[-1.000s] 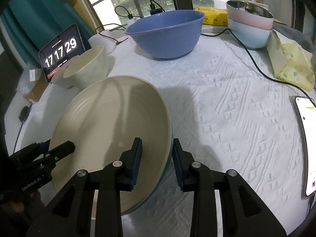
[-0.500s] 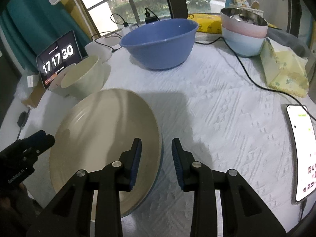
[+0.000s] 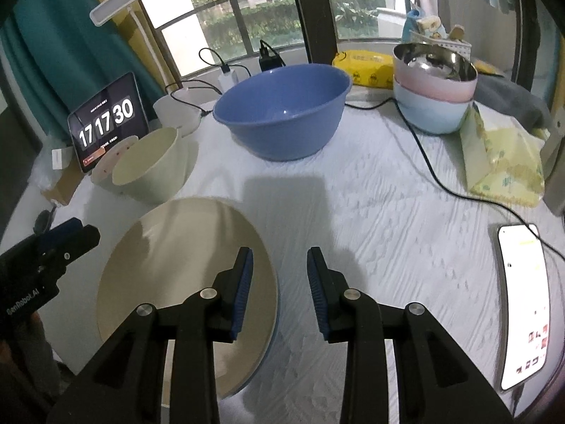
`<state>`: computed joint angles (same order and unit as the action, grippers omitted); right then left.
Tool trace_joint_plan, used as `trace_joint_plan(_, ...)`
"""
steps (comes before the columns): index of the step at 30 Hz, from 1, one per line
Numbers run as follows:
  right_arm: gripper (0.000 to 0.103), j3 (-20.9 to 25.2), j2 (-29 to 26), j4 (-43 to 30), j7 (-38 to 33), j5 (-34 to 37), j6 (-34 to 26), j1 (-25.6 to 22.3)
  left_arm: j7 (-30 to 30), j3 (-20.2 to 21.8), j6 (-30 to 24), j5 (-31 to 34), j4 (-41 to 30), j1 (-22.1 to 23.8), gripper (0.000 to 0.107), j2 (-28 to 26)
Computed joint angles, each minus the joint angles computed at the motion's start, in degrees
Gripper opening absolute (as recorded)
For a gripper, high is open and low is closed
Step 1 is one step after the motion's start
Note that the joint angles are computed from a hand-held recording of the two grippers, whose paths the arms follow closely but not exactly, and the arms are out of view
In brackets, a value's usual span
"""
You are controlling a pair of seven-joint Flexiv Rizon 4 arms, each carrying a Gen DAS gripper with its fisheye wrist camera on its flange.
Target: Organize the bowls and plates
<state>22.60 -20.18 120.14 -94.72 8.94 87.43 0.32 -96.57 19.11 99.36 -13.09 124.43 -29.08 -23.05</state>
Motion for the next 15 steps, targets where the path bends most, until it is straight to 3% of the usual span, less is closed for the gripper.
trace_joint_plan(5,0.042,-0.25,-0.55,-1.99,-0.57,-0.32,-0.38,-0.30,0.14,-1.81,-0.75,0.09,-2.72,1.99,0.065,-0.65)
trace_joint_plan(15,0.043,-1.25,-2.43,-5.67,-1.60,-1.13,-1.91,-0.57,0.20,-3.08,-3.79,2.92,-9.27,3.87,0.065,-3.09)
